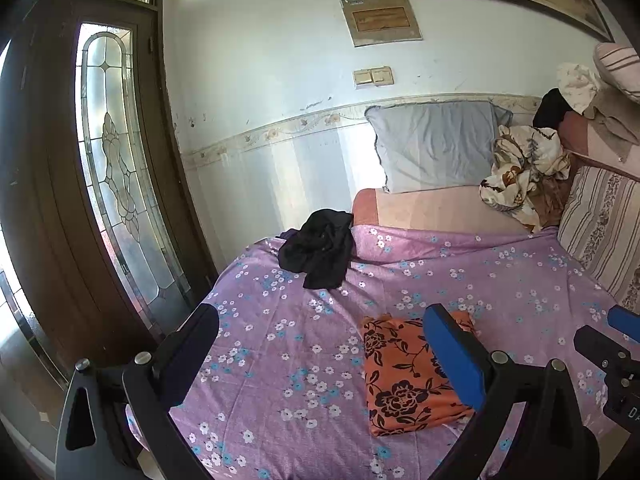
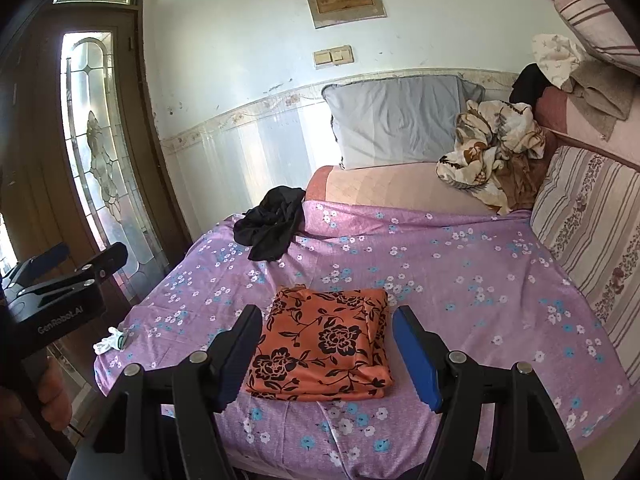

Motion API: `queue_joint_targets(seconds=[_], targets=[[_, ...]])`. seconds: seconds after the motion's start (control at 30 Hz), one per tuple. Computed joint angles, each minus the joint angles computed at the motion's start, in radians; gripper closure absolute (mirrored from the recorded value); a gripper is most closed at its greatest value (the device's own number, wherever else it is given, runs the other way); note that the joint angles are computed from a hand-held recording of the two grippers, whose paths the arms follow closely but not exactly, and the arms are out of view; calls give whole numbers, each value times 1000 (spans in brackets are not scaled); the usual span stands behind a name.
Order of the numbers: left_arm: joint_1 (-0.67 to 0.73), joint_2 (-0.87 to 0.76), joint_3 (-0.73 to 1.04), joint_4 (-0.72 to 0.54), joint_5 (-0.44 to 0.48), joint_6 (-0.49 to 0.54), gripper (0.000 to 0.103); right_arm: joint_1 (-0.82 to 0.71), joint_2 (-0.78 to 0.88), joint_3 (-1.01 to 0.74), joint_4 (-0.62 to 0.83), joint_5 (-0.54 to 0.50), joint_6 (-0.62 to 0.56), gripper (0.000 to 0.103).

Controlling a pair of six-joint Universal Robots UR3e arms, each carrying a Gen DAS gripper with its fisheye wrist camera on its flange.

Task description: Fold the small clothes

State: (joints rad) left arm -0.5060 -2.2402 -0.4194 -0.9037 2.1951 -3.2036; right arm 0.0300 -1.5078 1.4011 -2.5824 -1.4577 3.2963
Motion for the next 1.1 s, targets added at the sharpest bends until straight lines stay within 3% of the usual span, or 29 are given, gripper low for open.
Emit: queue_joint_targets(seconds=[0.37, 1.1], targets=[[5, 58, -107, 104, -30, 20, 1, 29, 35, -43, 27, -4, -14, 31], [57, 69, -119, 95, -147, 4, 1, 45, 96, -112, 67, -36, -17, 31]])
